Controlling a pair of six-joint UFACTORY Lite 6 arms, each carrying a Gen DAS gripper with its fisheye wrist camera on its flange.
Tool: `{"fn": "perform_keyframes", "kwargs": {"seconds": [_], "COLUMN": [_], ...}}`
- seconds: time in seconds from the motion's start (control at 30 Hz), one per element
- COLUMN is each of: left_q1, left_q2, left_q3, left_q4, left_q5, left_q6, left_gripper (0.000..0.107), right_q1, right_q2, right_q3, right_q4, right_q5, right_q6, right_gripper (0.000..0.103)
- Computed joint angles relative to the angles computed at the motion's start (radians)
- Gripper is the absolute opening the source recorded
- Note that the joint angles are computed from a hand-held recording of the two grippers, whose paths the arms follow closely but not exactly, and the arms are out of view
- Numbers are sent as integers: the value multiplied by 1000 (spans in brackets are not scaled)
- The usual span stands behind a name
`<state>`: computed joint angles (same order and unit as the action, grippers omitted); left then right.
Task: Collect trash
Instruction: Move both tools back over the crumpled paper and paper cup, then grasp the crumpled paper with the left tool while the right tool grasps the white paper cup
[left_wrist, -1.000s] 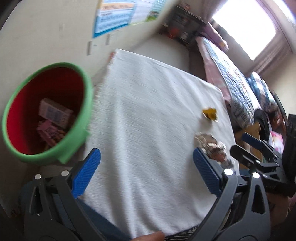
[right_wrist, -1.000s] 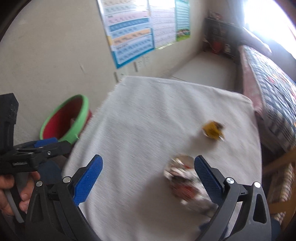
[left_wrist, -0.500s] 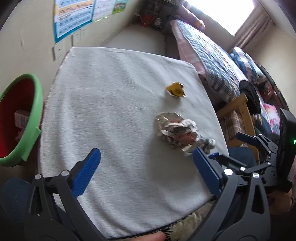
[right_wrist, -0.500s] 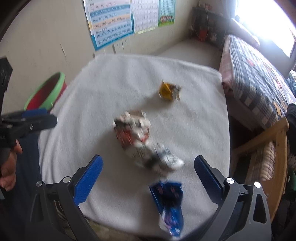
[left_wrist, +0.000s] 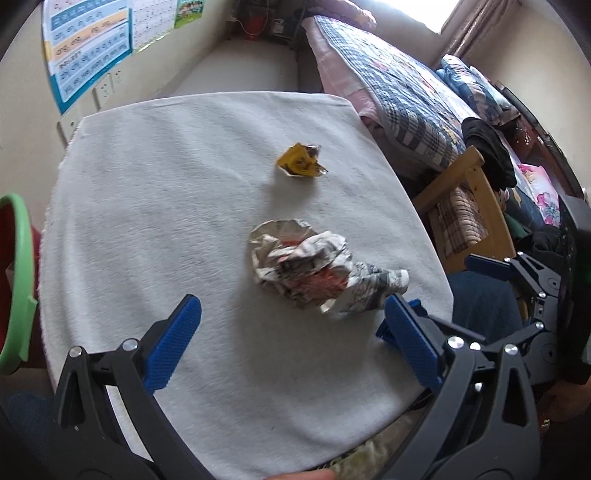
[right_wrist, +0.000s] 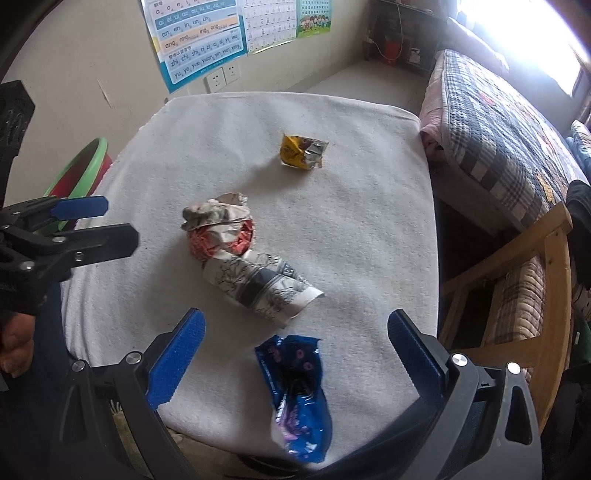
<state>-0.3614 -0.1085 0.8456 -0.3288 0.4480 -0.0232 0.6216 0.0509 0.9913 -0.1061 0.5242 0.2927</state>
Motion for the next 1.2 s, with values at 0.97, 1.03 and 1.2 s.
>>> {"fn": "perform_keyframes", "kwargs": {"seconds": [0.97, 1.03, 1.2], "left_q1": [110, 128, 154], "left_q2": [353, 334, 256], "left_q3": [181, 163, 112], "left_q4": [-353, -372, -332], "left_q5": [49, 60, 57], "left_q6": [338, 368, 356], "left_gripper": [31, 31, 31], "right_q1": [-28, -6, 42], "right_q2": [268, 305, 372], "right_q3": [135, 163, 198], "right_q4": [238, 200, 90], "right_q5": [-105, -95, -91], "right_q6": [-318, -302, -232], "right_gripper": [96, 96, 92]}}
